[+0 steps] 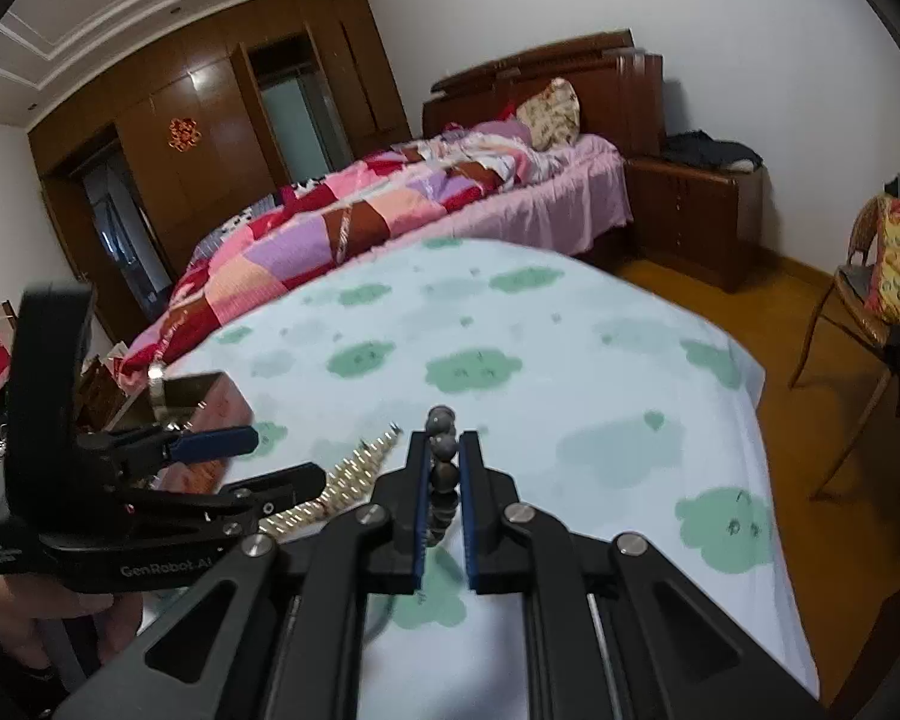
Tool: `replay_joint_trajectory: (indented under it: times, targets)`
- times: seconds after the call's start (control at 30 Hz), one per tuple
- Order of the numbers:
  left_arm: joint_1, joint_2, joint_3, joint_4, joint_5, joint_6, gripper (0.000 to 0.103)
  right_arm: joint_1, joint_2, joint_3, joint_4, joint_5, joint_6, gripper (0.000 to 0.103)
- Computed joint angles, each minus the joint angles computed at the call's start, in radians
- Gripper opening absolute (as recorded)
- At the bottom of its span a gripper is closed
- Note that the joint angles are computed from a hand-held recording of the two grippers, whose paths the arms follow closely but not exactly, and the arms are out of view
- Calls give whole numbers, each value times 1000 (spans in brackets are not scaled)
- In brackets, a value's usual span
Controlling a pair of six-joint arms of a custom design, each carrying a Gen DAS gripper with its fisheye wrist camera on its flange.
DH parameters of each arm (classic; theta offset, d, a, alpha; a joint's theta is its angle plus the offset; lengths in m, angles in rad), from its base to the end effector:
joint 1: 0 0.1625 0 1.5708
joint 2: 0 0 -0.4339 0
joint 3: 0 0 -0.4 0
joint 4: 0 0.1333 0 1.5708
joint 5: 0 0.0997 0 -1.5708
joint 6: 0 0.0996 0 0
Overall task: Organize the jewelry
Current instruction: 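Grasp the pearl strand with the left gripper while the right gripper grasps the grey bead bracelet, then lift the pearl strand and carry it over the tin with the left gripper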
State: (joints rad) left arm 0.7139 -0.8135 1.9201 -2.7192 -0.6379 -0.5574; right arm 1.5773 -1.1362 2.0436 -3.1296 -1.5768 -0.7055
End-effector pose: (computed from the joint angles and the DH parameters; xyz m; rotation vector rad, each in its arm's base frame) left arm -0.2981 -0.5405 0.0650 0.3242 2.3135 -0.8012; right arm 0.1364 -0.5678 0.2221 0.9666 -2.6075 0.8795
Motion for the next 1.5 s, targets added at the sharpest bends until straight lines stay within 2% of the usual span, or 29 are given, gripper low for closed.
replay_joint_trajectory:
  times: [0.03,0.1,0.17,0.27,0.33,0.4,0.5,0.93,1.5]
  targets:
    - [5,6,-7,8,-3,0,70,-1,7,-2,0,-7,-1,12]
    - [23,15,-24,38,-28,-17,57,-5,15,-3,-4,-15,-2,12]
    - [38,21,-35,42,-61,-15,54,-10,14,-1,-3,-17,-4,12]
    - [39,40,-47,40,-44,15,53,-16,12,1,-2,-15,-7,12]
    - [38,35,-43,25,-60,40,17,-17,12,3,-3,-15,-12,12]
    - [37,22,-33,6,-81,60,6,-19,8,8,-7,-10,-13,12]
    - [25,-7,2,-56,-88,67,6,-22,7,7,-3,-5,-11,12]
    - [-54,-116,117,-235,-25,81,6,9,-20,31,-22,28,-40,12]
    - [-96,-151,182,-271,44,73,6,51,-40,62,-26,50,-62,12]
